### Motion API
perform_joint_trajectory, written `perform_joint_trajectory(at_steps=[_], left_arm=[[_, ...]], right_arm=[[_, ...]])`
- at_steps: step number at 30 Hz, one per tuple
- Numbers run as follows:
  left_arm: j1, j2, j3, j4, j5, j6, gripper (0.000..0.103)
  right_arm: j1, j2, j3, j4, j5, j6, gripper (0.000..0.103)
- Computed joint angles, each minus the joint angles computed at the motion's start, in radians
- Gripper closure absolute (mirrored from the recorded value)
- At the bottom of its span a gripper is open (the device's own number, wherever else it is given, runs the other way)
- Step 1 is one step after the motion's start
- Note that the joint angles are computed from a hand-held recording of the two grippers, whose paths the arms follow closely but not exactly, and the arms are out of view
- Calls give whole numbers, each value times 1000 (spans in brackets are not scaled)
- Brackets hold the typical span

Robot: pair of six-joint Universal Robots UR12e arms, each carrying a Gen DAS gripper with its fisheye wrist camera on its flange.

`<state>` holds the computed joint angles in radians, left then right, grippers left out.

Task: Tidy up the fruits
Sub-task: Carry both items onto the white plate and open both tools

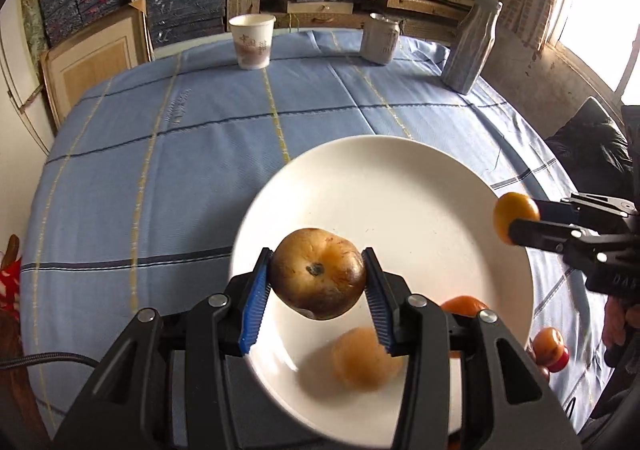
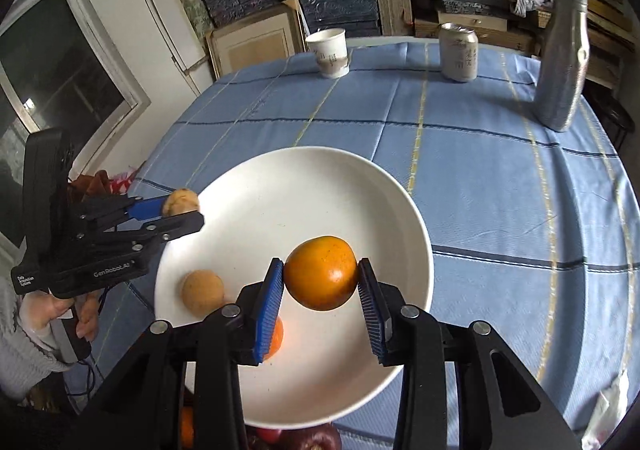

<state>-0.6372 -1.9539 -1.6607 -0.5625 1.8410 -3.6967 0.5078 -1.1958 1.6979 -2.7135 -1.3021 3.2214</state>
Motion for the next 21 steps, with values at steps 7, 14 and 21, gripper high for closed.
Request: perform_joint_trajectory(at_steps=[7,14,21], left_arm=[[17,-43,22,9,-65,-5,54],[14,-37,17,35,-37,-23,36],[-2,13,-26,50,15,-92,36]], right_arm=[[11,33,-30,25,-27,-24,64],[16,26,-19,3,-22,-25,49],[17,-25,18,-53,-53,-17,45]])
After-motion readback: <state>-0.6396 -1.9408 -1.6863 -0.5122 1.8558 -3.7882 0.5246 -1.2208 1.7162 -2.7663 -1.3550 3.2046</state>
